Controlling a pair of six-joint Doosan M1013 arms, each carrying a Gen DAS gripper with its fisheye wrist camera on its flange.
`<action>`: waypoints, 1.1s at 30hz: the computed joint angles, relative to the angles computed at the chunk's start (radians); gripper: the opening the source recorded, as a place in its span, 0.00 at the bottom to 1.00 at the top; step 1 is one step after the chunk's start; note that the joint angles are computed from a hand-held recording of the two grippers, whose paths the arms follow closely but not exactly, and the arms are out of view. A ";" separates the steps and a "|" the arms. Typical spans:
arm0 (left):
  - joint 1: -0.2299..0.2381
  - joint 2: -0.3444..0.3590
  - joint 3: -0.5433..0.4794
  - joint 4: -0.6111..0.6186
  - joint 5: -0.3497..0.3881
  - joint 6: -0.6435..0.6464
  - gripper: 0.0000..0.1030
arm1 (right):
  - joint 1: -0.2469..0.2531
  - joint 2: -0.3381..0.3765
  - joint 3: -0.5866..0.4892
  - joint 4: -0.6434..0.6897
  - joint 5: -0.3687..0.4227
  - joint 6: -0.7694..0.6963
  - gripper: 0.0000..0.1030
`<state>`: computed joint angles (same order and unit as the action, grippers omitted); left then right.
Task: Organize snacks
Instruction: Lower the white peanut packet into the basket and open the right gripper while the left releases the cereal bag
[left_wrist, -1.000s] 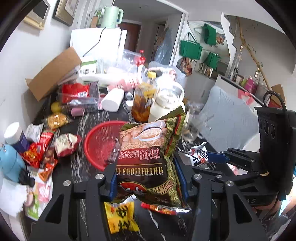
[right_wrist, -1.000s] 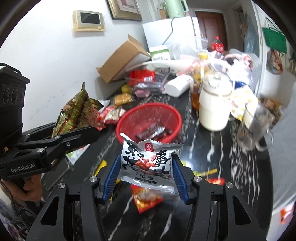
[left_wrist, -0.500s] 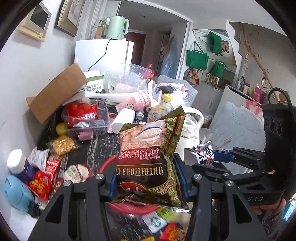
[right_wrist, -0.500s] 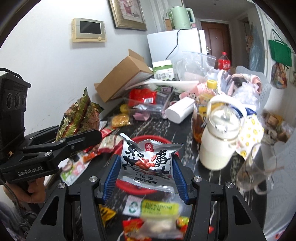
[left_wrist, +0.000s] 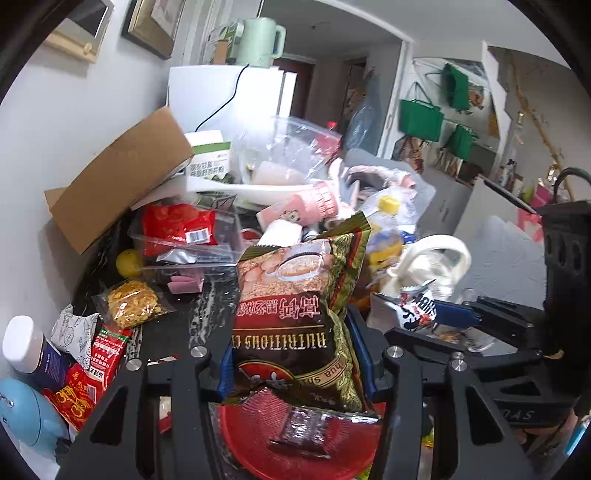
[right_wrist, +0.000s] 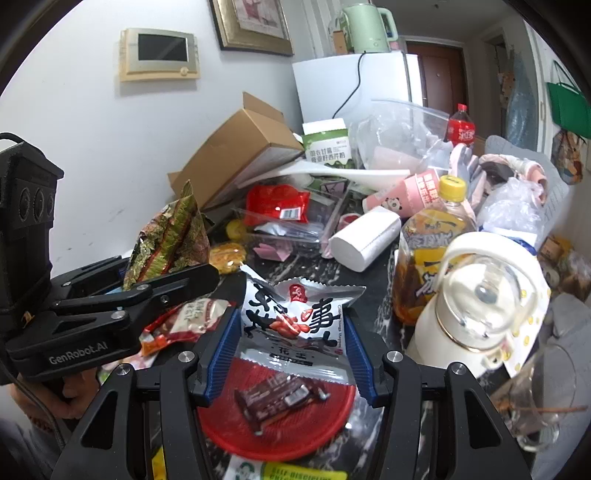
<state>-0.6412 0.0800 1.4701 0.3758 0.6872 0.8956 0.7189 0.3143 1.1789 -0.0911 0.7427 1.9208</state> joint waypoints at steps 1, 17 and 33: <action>0.004 0.007 -0.002 -0.001 0.007 0.000 0.48 | -0.002 0.008 -0.007 0.001 0.005 -0.002 0.53; 0.032 0.075 -0.025 -0.065 0.091 0.059 0.48 | -0.019 0.081 -0.052 0.006 0.111 -0.006 0.53; 0.031 0.124 -0.066 -0.101 0.197 0.116 0.56 | -0.021 0.095 -0.052 -0.011 0.153 0.008 0.68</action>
<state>-0.6099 0.2042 1.4039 0.2749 0.8845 1.0117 0.6977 0.4098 1.1271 -0.1017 0.8955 1.9292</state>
